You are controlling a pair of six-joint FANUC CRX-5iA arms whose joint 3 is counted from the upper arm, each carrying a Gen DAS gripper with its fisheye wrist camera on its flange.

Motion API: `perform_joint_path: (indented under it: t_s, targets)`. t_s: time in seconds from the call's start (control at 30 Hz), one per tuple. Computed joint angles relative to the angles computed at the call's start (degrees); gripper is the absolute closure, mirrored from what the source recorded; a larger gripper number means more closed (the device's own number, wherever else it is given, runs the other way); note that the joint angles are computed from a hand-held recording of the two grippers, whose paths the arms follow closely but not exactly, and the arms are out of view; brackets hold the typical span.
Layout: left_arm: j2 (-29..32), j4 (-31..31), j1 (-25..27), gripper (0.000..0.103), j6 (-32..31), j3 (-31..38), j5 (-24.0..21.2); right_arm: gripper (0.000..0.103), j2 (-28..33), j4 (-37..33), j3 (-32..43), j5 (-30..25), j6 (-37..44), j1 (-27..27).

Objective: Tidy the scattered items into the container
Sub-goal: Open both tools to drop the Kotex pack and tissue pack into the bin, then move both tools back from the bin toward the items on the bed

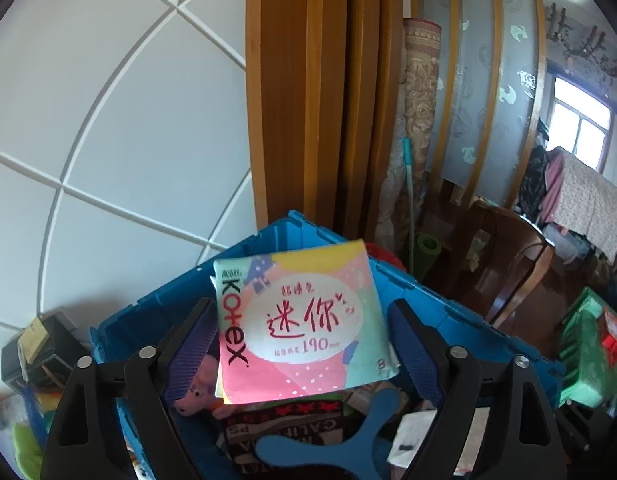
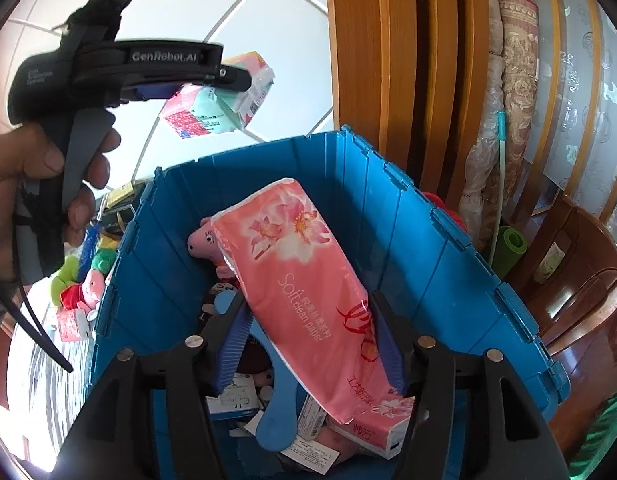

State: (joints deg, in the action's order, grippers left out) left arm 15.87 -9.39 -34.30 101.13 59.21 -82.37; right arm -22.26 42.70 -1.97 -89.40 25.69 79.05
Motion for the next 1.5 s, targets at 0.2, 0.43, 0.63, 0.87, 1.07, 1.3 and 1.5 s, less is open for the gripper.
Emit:
perform_joint_path:
  t_s: [0.2, 0.43, 0.63, 0.87, 1.07, 1.3, 1.5]
  targets:
    - [-1.7, 0.4, 0.5, 0.001, 0.6, -3.2, 1.4, 0.0, -0.4, 1.7, -1.0, 0.3, -1.8, 0.6]
    - [-3.3, 0.8, 1.0, 0.001, 1.1, -5.8, 2.6, 0.0, -0.4, 1.8, -1.0, 0.0, -2.2, 0.6]
    - [-4.5, 0.4, 0.6, 0.001, 1.5, -7.3, 2.5, 0.0, -0.4, 2.3, -0.8, -0.7, -2.4, 1.5]
    - [-7.2, -0.1, 0.6, 0.001, 2.9, -10.9, 2.7, 0.0, -0.8, 2.8, -1.2, -1.7, -3.6, 3.4]
    - [-11.2, -1.0, 0.8, 0.001, 4.4, -15.6, 3.1, 0.0, -0.2, 3.6, -0.6, -2.2, -3.9, 5.8]
    - [-18.7, -1.5, 3.3, 0.001, 5.8, -23.8, 3.3, 0.0, 2.1, 5.2, 1.2, -0.9, -3.1, 8.5]
    - [-27.8, -0.7, 8.3, 0.001, 6.1, -34.1, 3.1, 0.0, 6.1, 5.4, 3.9, 1.4, -1.9, 10.4]
